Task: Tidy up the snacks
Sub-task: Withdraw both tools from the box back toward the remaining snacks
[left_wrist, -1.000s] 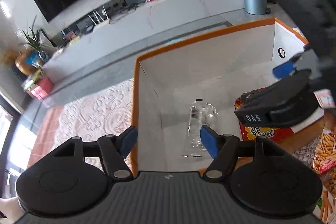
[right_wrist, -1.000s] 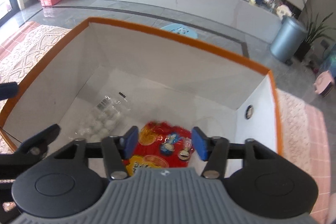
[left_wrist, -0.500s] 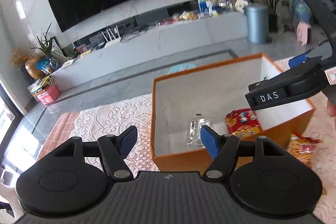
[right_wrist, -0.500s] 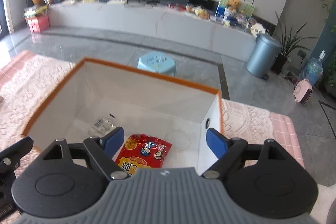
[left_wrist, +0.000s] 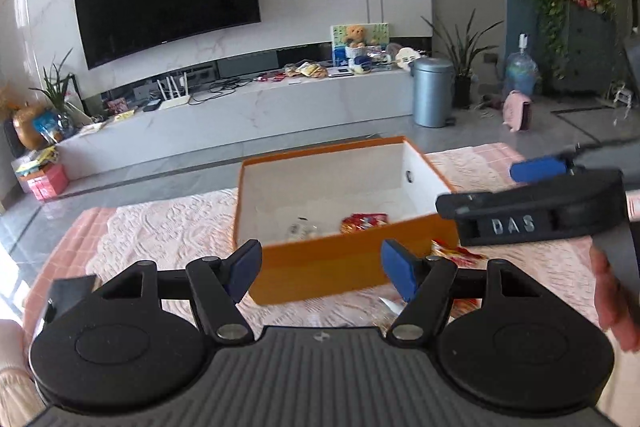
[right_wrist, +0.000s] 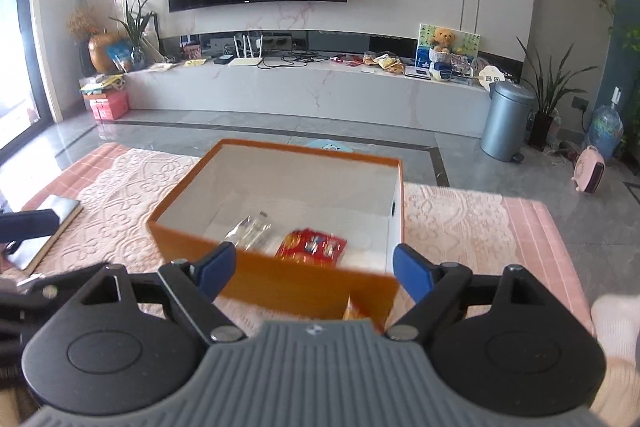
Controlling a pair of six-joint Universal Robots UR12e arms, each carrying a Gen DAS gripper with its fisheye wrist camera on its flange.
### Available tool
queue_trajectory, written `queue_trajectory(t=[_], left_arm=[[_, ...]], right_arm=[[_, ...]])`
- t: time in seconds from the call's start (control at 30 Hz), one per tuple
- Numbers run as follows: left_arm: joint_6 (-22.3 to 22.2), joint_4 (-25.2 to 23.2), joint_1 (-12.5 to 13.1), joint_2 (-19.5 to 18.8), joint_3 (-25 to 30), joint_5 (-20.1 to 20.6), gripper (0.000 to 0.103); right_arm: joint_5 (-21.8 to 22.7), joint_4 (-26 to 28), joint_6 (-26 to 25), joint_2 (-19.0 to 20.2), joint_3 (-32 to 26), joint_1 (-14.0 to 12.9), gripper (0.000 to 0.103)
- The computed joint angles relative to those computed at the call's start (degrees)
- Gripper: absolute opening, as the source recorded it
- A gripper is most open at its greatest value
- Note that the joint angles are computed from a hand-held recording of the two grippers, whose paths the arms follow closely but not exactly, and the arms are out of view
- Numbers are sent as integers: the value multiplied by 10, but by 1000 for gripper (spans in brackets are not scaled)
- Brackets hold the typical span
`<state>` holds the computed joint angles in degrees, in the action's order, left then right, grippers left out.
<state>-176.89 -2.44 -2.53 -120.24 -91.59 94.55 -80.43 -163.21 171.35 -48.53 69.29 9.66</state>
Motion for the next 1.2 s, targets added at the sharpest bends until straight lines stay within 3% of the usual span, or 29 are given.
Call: queue_trajectory(t=[0.27, 0.43, 0.6, 0.7, 0.73, 0.77, 1.2], left_arm=[[-7, 9, 1, 18, -40, -12, 81], [-25, 1, 3, 26, -60, -19, 80], [-50, -14, 10, 28, -70, -59, 80], [-38, -16, 11, 25, -74, -74, 89], [-33, -14, 11, 24, -75, -81, 90], [-31, -17, 12, 23, -74, -87, 90], [-59, -91, 14, 0, -47, -72, 90]], right_arm=[[2, -63, 43, -53, 122, -9, 83], [-31, -103, 58, -65, 163, -7, 83], [-53, -139, 66, -65, 191, -7, 86], [-65, -141, 65, -59, 196, -8, 90], [-70, -139, 66, -58, 197, -7, 98], [-73, -137, 68, -55, 195, -7, 99], [-81, -78, 53, -28, 167, -3, 99]])
